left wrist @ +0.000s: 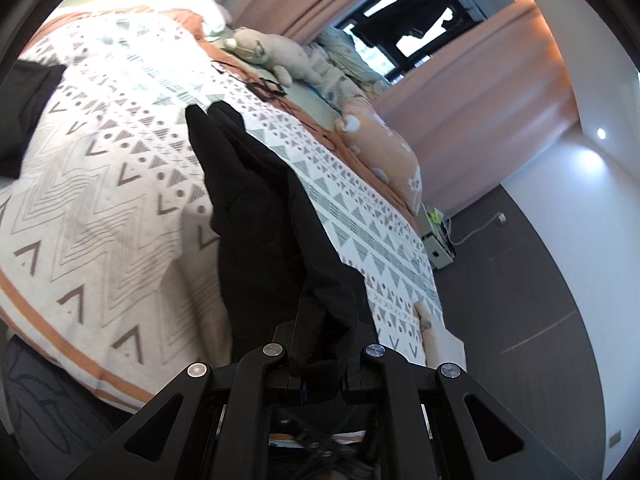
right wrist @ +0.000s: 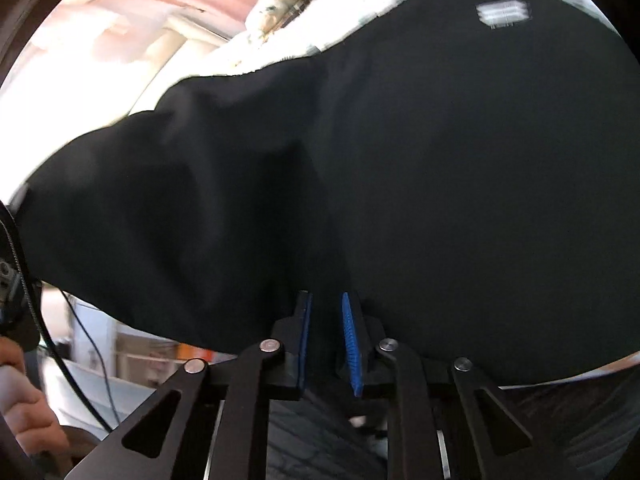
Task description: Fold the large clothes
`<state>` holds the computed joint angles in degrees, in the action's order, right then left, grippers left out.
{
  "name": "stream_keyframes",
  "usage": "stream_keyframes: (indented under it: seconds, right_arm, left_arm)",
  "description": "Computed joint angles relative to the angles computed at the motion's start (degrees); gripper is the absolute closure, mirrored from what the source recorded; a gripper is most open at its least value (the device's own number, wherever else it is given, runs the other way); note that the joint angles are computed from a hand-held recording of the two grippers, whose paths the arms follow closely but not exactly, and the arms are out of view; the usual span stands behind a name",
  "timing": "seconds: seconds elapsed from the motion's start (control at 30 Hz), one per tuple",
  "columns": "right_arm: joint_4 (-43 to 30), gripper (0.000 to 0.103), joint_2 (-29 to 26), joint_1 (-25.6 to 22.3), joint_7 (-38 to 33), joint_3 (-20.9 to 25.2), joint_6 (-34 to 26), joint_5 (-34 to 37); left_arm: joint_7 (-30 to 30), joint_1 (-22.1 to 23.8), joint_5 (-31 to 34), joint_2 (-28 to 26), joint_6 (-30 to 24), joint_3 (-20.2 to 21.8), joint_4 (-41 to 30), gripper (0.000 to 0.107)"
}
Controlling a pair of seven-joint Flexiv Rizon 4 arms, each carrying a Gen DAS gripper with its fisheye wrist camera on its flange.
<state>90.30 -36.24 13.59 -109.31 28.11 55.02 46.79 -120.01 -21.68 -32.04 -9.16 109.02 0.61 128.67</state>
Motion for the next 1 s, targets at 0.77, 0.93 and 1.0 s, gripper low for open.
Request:
stream_keyframes:
  seconds: [0.77, 0.93, 1.0]
  right_arm:
    - [2.3, 0.084, 3.9, -13.6, -2.7, -6.5, 3.9, 10.5]
    - [1.4, 0.05, 3.4, -15.0, -1.2, -6.2, 5.5, 11.3]
    - [0.6, 0.05, 3.4, -15.5, -1.9, -5.2, 5.5, 12.2]
  left_arm:
    - [6.2, 8.5, 8.7, -24.8, -22.3, -18.4, -31.4, 0.088]
    - [14.4, 17.8, 3.2, -26.2, -17.9, -32.3, -27.6, 0.07]
    - [12.7, 17.5, 4.0, -24.4, -17.0, -30.1, -25.8, 0.066]
